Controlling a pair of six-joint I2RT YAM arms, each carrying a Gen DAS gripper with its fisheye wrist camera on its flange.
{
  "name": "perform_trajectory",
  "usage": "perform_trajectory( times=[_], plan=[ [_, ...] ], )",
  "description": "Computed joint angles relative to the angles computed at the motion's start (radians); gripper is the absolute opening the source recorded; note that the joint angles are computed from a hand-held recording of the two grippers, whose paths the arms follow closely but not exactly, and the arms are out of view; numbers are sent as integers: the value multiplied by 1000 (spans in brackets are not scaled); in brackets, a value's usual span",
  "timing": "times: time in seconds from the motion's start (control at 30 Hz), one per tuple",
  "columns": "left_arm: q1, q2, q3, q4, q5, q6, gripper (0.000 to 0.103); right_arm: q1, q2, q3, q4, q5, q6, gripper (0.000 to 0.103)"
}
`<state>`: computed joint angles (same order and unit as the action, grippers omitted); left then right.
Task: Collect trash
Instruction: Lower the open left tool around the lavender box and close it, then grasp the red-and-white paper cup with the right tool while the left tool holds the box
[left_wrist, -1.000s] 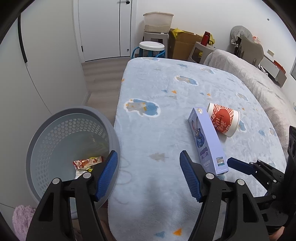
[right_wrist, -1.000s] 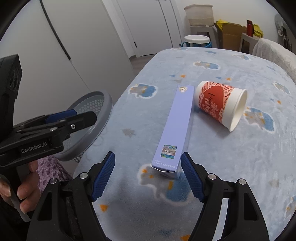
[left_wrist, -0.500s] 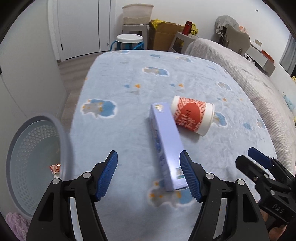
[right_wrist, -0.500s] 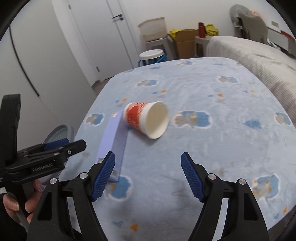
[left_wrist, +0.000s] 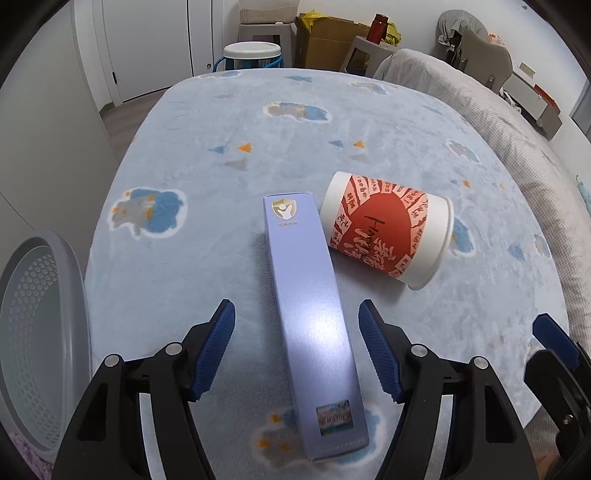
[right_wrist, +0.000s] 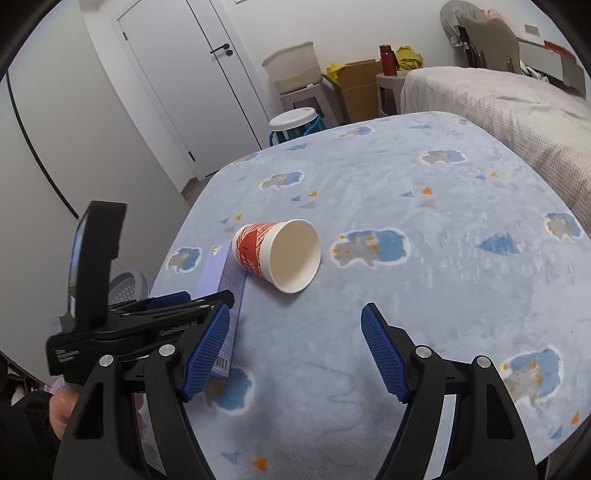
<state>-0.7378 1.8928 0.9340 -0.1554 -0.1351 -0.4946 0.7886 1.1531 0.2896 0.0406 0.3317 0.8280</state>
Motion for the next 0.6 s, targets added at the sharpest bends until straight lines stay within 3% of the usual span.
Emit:
perform_trajectory(
  times=[0.07,0.23,0.6],
  plan=[
    [4,21,13,1,2,-3,66,-10,7,0,5,-11,0,72],
    [13,37,9,14,38,2,34,-24,38,5,24,-25,-1,72],
    [45,-100,-149,72,27,17,30,-41,147,60,60,-52,-65,72]
  ],
)
